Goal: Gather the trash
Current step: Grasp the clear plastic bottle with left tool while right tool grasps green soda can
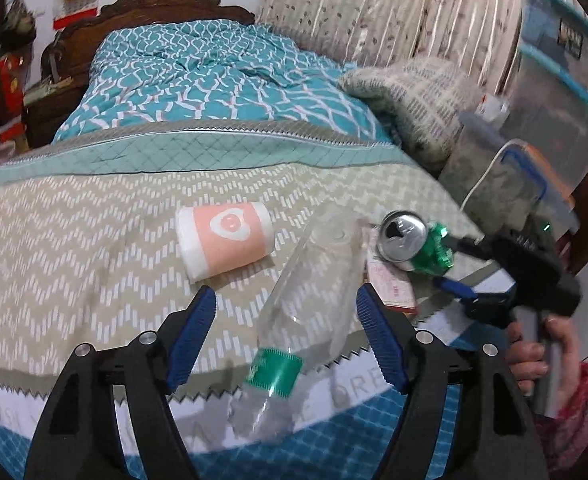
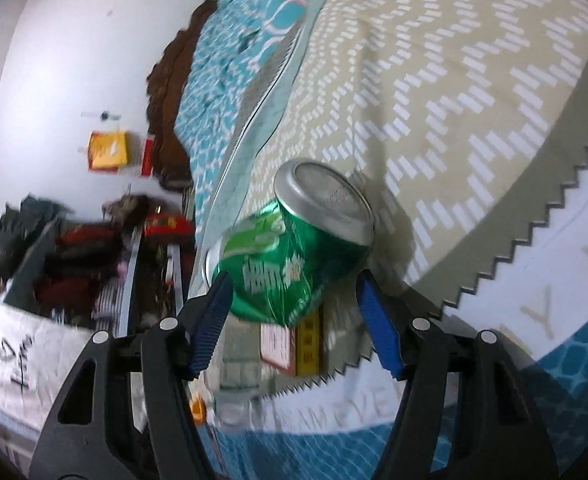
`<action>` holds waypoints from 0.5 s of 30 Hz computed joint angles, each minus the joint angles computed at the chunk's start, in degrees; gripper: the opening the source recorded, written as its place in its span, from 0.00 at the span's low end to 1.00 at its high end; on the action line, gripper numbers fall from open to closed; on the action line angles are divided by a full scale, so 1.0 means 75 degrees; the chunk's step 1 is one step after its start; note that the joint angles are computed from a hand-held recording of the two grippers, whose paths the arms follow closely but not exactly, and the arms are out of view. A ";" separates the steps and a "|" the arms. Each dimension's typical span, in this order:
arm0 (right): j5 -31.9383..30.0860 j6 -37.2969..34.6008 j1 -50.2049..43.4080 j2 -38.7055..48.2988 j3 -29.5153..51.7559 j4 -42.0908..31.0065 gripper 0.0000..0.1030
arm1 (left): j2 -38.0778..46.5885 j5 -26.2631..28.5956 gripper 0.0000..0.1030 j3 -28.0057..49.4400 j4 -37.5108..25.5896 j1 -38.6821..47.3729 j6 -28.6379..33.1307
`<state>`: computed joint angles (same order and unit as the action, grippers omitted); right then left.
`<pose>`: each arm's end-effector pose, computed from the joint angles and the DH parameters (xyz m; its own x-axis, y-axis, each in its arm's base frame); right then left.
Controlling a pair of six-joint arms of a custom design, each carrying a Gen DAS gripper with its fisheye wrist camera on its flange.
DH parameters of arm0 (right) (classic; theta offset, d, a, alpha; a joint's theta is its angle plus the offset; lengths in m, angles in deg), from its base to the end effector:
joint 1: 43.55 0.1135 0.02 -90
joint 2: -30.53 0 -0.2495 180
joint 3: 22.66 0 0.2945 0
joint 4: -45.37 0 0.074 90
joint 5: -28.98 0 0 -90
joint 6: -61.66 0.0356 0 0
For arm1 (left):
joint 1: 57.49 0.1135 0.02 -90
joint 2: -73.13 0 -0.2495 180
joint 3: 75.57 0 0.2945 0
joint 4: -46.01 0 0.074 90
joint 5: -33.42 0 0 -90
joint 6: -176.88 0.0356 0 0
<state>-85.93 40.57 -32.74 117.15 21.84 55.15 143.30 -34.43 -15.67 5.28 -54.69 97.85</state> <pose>0.3052 0.0735 0.1082 -0.6739 0.7328 -0.0938 0.3033 0.3902 0.8694 0.2928 0.0009 0.2126 -0.7255 0.1410 -0.6736 0.3360 0.9268 -0.1679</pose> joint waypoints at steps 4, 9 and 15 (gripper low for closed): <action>0.0486 0.0593 0.0297 0.0332 0.0309 0.0147 0.63 | 0.0361 -0.0827 0.70 -0.0003 0.0478 -0.0695 0.0153; 0.0372 0.0941 0.0249 0.0757 0.0465 0.0433 0.38 | 0.0938 -0.1345 0.73 0.0227 0.0590 -0.1220 0.0163; 0.0051 0.1294 0.0081 0.0952 -0.0001 0.1639 0.22 | 0.1404 -0.1549 0.64 0.0377 0.0573 -0.1406 0.0021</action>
